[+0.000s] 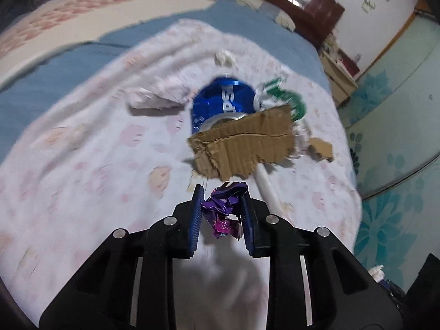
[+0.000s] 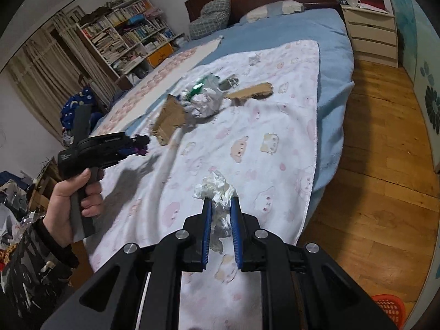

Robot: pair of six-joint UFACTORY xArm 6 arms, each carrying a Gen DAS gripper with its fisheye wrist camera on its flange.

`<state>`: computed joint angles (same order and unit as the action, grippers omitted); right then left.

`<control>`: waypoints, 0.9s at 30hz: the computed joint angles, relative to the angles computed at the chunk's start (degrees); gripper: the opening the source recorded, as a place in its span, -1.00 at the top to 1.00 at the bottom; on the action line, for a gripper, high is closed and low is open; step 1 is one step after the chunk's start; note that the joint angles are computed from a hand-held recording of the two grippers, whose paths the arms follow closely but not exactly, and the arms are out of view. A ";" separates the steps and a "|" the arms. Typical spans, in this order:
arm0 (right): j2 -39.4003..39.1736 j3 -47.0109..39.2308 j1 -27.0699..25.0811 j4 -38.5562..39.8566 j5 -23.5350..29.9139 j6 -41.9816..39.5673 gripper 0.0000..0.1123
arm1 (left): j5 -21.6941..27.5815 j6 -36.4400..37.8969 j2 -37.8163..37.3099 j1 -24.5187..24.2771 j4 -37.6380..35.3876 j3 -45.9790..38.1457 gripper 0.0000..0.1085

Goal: Collect trash
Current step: 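Grasp the white tissue with the right tool while the left grasps the purple wrapper, then carry both items to the red basket and open both tools over it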

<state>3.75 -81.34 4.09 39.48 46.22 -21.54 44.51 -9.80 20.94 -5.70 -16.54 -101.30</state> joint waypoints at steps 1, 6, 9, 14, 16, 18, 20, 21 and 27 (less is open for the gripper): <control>-0.86 0.19 -0.22 0.52 0.49 -0.41 0.73 | -1.51 -0.76 -3.54 -0.17 0.65 3.55 0.53; -7.74 1.82 -2.51 2.49 2.82 -3.08 0.73 | -7.48 -6.96 -21.38 -3.16 6.93 18.42 0.53; -12.92 2.91 -5.50 3.68 4.96 -5.02 0.73 | -7.28 -12.25 -29.39 -7.69 14.07 22.12 0.53; -21.58 4.98 -14.16 3.81 10.08 -7.89 0.73 | -4.90 -17.36 -32.00 -19.35 19.69 18.64 0.52; -24.73 6.52 -18.74 3.29 11.86 -8.47 0.73 | -5.08 -16.68 -28.88 -24.86 17.67 15.17 0.52; -28.05 8.99 -25.03 2.43 13.91 -9.72 0.73 | -4.37 -16.36 -23.76 -30.14 17.37 10.86 0.52; -30.45 11.55 -30.32 1.68 15.47 -11.31 0.73 | -4.18 -13.56 -18.08 -34.15 12.07 7.36 0.52; -31.54 13.28 -32.90 0.83 16.05 -12.06 0.73 | -3.12 -12.67 -14.06 -36.29 9.89 4.83 0.52; -33.97 28.68 -46.36 -7.71 20.61 -13.05 0.73 | 0.10 -7.37 4.14 -44.71 2.75 0.81 0.52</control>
